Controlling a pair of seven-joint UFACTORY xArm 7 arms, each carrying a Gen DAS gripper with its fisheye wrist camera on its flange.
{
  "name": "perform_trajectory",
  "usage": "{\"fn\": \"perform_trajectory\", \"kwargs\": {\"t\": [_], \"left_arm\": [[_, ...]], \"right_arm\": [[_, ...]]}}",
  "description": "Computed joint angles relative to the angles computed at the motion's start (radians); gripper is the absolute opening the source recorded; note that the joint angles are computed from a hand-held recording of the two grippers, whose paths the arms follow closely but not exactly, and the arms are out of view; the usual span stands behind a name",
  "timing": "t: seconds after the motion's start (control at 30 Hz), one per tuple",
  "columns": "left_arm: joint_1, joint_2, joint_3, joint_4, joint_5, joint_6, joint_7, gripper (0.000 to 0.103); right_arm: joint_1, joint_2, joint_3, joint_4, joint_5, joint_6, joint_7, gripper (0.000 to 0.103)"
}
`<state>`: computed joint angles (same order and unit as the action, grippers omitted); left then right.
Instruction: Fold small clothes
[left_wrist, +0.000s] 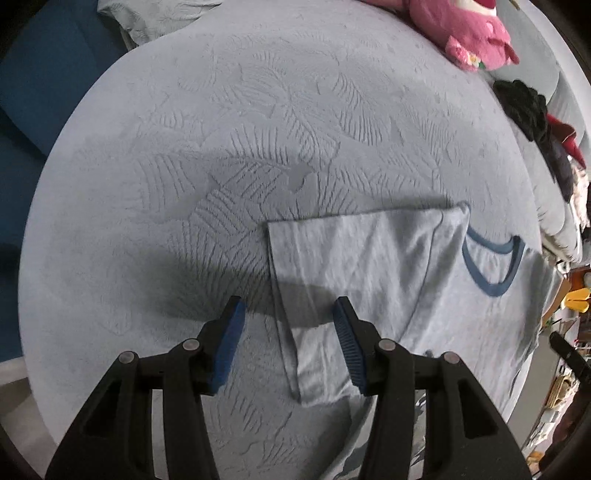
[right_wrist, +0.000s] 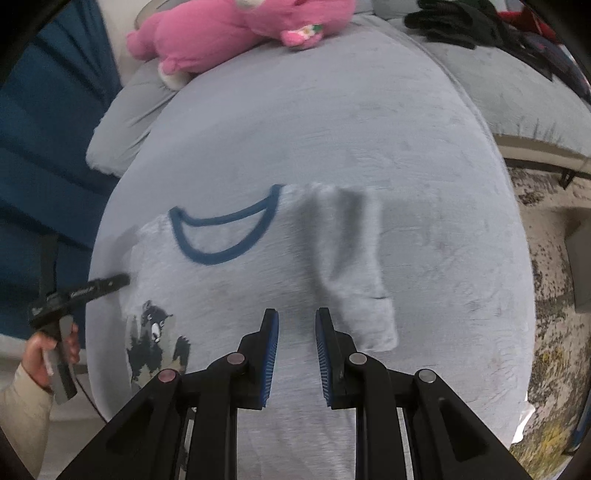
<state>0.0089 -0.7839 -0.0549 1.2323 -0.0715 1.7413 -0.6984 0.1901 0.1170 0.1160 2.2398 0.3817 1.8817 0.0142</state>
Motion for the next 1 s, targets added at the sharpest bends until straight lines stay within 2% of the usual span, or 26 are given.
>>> {"fn": "perform_trajectory", "kwargs": {"t": [0.13,0.2,0.27,0.37,0.5,0.67,0.77,0.9,1.0], "left_arm": [[-0.006,-0.022,0.004,-0.018,0.001,-0.015,0.014,0.045],[-0.011,-0.028,0.011,-0.022,-0.010,-0.018,0.025,0.034],[-0.008,-0.031,0.016,-0.026,-0.015,-0.015,0.023,0.029],[-0.004,-0.044,0.037,-0.037,-0.046,-0.024,0.012,0.015],[-0.001,-0.053,0.052,-0.054,-0.081,-0.031,-0.006,0.005],[0.002,-0.050,0.060,-0.018,-0.084,-0.029,-0.006,0.004],[0.007,-0.052,0.051,0.023,-0.052,-0.025,0.008,0.004],[0.012,-0.106,0.057,0.000,-0.042,-0.015,0.017,0.004],[0.018,-0.128,0.063,-0.010,-0.051,-0.001,0.011,0.004]], "right_arm": [[0.019,-0.009,0.014,-0.019,0.017,-0.004,0.011,0.019],[0.028,-0.011,0.018,-0.025,0.020,-0.007,0.011,0.019],[0.039,-0.009,0.023,-0.023,0.021,-0.008,0.016,0.019],[0.051,-0.007,0.027,-0.024,0.024,-0.011,0.030,0.019],[0.070,-0.009,0.037,-0.036,0.043,-0.024,0.051,0.019],[0.134,0.003,0.078,-0.057,0.086,-0.096,0.078,0.018],[0.195,0.045,0.108,-0.046,0.094,-0.157,0.113,0.010],[0.284,0.117,0.130,0.007,0.027,-0.232,0.161,0.007],[0.340,0.192,0.131,0.092,-0.036,-0.243,0.193,0.006]]}}
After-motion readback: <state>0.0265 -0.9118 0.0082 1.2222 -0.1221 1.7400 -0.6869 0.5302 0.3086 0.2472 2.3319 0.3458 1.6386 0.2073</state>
